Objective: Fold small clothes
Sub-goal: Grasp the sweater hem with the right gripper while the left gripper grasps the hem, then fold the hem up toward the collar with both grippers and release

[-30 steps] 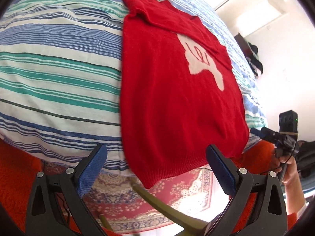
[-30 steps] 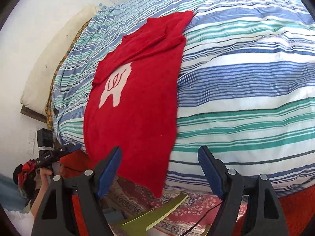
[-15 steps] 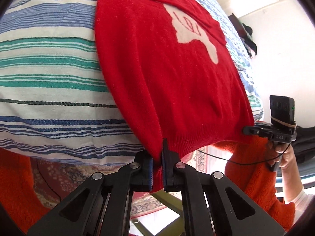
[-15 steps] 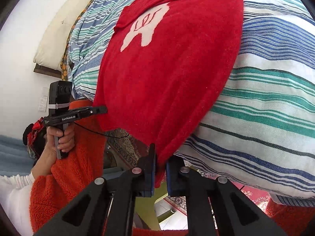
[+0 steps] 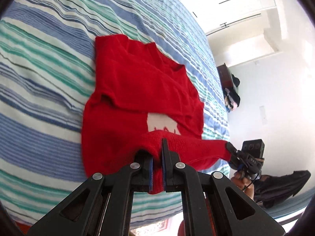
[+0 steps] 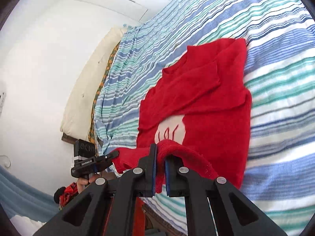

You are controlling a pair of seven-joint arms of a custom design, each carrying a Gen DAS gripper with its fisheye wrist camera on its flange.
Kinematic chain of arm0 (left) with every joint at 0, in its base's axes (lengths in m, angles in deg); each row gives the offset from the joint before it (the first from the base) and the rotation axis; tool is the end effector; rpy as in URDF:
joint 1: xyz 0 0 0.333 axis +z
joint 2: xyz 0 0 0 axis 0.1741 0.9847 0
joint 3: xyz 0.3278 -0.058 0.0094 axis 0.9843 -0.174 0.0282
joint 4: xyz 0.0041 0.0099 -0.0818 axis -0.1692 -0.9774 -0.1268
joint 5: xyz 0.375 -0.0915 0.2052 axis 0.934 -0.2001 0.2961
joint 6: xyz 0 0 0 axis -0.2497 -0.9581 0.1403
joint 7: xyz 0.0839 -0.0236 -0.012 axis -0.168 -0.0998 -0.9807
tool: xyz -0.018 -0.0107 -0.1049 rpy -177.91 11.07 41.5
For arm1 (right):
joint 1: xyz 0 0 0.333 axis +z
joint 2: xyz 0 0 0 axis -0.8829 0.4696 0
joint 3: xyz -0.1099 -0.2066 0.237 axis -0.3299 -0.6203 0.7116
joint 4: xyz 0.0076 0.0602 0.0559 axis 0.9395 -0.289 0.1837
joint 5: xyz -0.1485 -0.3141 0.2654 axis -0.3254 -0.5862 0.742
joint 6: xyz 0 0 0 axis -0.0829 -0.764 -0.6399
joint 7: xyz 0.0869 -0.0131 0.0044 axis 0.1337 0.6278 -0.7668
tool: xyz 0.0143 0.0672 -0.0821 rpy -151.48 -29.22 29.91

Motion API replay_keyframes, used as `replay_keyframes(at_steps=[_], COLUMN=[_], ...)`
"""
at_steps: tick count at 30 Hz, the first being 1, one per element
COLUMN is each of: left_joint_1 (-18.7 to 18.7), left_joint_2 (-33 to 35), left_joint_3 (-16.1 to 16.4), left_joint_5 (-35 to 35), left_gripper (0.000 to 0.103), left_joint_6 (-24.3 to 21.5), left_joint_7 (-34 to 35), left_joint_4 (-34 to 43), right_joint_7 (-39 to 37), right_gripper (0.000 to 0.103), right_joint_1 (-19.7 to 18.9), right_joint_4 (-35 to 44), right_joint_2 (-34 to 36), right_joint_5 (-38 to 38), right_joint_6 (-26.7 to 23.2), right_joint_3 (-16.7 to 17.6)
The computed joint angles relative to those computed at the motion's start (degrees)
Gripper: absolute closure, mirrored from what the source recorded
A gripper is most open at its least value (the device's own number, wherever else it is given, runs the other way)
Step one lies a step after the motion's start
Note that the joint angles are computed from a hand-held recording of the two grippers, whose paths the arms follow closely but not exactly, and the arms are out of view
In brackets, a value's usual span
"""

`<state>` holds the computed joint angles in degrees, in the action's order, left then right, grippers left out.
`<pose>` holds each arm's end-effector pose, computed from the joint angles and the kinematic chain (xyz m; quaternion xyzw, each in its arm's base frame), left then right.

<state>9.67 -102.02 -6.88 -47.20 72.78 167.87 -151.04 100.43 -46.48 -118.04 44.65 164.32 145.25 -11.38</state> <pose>0.5263 -0.0061 0.4454 0.7513 -0.5078 0.4005 0.1316 0.5708 0.2163 0.4441 -0.6301 0.5967 0.2241 0.4435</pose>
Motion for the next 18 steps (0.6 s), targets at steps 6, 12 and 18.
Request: replay_keyframes(at_steps=[6, 12, 18], left_joint_1=[3.2, 5.8, 10.3], left_joint_2=[16.9, 31.1, 36.3], left_joint_3=[-2.1, -4.5, -8.5], left_joint_5=[4.9, 18.0, 17.9], left_gripper=[0.099, 0.094, 0.078], left_joint_6=[1.1, -1.0, -1.4], left_joint_7=[-7.0, -18.6, -22.0], left_joint_4=[17.5, 32.8, 38.3], right_joint_7=[9.5, 19.7, 27.2], right_gripper=[0.096, 0.096, 0.075], right_joint_1=[-2.4, -3.7, -4.2], right_joint_4=[19.9, 37.2, 41.5], right_joint_2=[17.1, 31.2, 36.0], right_joint_5=[-2.7, -12.6, -17.8], right_joint_6=[3.8, 5.3, 13.6], right_joint_3=[1.5, 2.8, 3.6])
